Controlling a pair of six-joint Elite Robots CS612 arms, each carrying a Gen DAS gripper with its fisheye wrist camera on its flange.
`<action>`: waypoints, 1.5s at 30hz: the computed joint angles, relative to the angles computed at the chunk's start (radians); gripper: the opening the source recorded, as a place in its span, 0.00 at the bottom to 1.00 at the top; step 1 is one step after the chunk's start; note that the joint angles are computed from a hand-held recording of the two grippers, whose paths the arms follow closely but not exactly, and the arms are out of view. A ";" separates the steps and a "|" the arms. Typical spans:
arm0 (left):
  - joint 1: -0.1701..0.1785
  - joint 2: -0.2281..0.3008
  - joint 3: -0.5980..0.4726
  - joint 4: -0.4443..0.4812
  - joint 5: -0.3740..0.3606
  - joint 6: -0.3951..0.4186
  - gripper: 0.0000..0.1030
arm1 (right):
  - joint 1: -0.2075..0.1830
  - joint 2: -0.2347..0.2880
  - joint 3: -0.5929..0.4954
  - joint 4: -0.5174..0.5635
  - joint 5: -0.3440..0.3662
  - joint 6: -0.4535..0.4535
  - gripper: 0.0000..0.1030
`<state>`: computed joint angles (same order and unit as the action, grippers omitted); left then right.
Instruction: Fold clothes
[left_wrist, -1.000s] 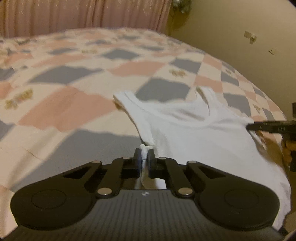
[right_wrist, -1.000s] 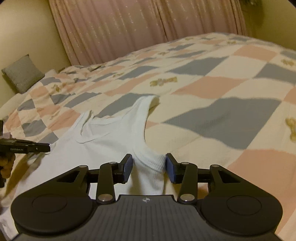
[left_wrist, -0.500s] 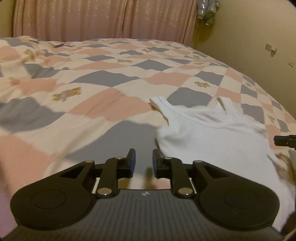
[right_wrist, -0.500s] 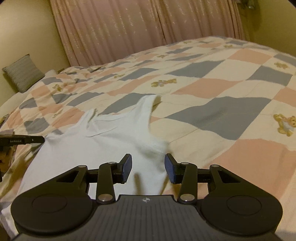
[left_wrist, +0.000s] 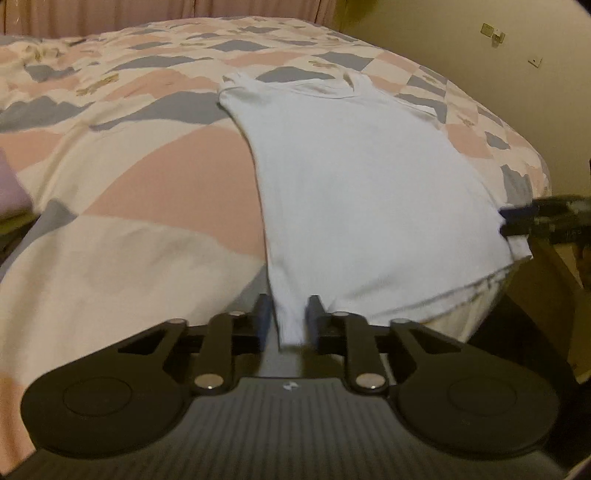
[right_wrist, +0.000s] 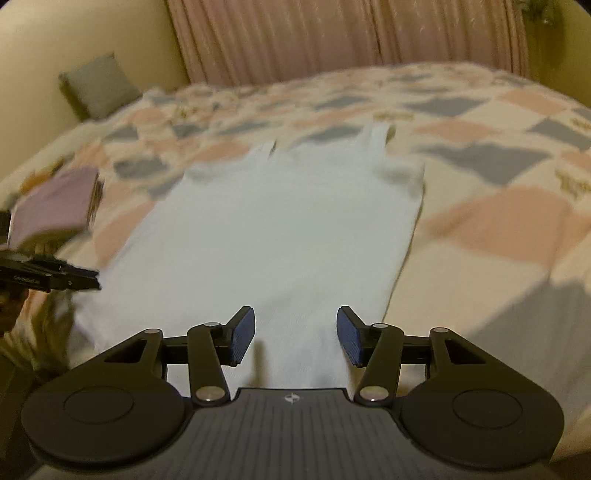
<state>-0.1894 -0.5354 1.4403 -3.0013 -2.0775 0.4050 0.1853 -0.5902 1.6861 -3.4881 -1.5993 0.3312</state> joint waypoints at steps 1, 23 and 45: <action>0.004 -0.006 0.007 -0.001 0.008 0.009 0.12 | 0.005 -0.003 0.008 0.016 0.001 -0.008 0.51; -0.035 -0.022 0.048 -0.277 0.080 0.342 0.32 | -0.025 -0.032 -0.042 0.021 -0.006 -0.256 0.55; -0.095 -0.085 0.151 -0.232 0.260 0.215 0.52 | 0.074 -0.064 0.003 0.169 -0.161 -0.152 0.79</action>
